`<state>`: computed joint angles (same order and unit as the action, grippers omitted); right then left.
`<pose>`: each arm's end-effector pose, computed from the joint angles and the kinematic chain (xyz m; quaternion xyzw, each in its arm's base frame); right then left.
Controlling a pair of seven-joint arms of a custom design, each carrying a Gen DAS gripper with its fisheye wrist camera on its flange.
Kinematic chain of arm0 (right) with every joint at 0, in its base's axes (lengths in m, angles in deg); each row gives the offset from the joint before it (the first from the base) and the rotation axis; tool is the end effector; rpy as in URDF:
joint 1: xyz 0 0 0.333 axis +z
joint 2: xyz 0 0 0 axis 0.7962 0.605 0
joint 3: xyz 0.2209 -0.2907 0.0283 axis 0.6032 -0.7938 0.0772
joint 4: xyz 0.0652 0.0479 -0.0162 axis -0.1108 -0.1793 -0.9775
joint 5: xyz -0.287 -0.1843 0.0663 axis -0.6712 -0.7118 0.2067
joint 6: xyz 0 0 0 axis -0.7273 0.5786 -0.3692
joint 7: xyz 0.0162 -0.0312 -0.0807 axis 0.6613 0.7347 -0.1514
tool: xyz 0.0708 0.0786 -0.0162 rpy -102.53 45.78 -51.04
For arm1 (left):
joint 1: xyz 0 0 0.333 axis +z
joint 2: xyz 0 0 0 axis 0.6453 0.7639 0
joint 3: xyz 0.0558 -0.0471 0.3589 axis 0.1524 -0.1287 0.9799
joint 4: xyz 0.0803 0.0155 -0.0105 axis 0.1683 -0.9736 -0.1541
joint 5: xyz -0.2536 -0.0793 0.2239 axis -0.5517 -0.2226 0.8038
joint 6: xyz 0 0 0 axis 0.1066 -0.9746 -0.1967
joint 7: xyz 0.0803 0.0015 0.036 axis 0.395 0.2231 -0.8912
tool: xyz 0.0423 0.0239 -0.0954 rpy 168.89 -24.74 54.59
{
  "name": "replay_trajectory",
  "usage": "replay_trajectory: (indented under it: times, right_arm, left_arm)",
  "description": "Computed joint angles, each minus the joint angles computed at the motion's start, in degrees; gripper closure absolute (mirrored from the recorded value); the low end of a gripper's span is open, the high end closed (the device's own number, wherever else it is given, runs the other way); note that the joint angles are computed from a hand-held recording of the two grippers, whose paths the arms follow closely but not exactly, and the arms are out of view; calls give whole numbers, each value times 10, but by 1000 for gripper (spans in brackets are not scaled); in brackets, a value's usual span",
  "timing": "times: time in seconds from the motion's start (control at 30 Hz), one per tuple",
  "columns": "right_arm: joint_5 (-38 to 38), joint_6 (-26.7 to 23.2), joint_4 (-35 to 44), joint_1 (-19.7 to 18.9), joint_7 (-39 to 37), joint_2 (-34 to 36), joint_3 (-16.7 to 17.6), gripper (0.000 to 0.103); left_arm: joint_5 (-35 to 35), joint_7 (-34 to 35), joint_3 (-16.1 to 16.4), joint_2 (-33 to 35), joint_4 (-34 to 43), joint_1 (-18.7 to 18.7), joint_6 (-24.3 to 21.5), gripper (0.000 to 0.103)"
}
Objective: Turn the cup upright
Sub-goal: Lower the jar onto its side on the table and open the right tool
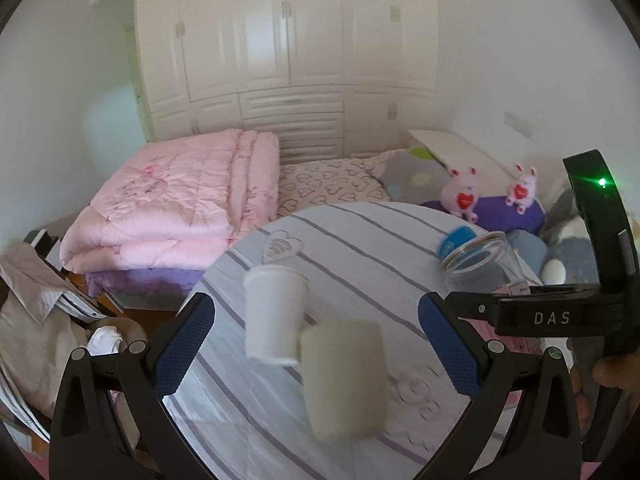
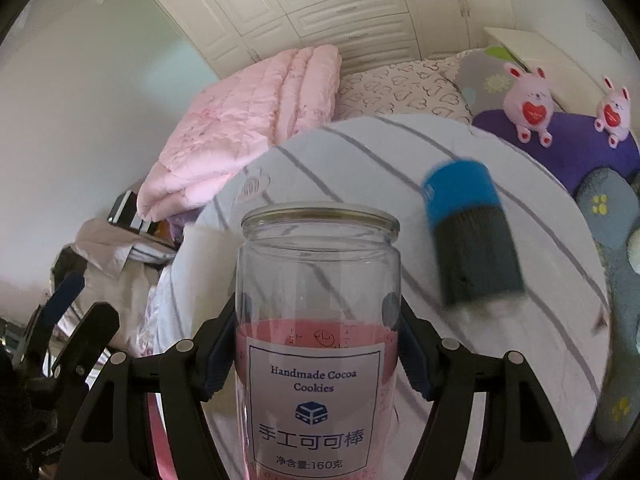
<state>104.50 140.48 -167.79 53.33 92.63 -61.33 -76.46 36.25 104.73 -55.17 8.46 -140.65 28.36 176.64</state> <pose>0.6939 0.0329 0.5235 -0.6751 0.6634 -0.0140 0.3223 0.6399 -0.2124 0.5540 -0.5831 0.6896 -0.3210 0.2852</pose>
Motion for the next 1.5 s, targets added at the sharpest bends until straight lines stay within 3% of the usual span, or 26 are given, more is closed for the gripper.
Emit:
replay_trajectory:
  times: [0.13, 0.37, 0.57, 0.7, 0.77, 0.97, 1.13, 1.37, 1.5]
  right_arm:
    - [17, 10, -73, -7, -17, -41, -3, 33]
    - [48, 12, -142, -12, -22, -61, -12, 33]
    - [55, 35, -152, -1, -22, -49, -10, 32]
    - [82, -1, -128, -15, -16, -23, 0, 30]
    - [104, -1, -131, -22, -30, -25, 5, 23]
    - [146, 0, -149, -34, -62, -48, 4, 23]
    - [163, 23, -178, -32, -97, -81, -6, 22]
    - [154, 96, -245, -24, -176, -139, -22, 22]
    - [160, 135, -278, -22, -228, -158, -28, 22]
  left_arm:
    - [-18, 9, -19, -26, -44, 3, 4, 0]
    - [13, -25, -14, -51, -86, -20, -17, 0]
    - [33, -51, -19, -54, -90, -25, -38, 0]
    - [25, -45, -27, -56, -91, -21, -51, 0]
    - [29, -51, -27, -58, -92, -23, -52, 0]
    - [34, -60, -30, -66, -96, -25, -42, 0]
    - [28, -53, -39, -69, -94, -28, -45, 0]
    - [-10, -70, -53, -64, -92, -41, -25, 0]
    - [15, -94, -46, -62, -90, -62, -18, 0]
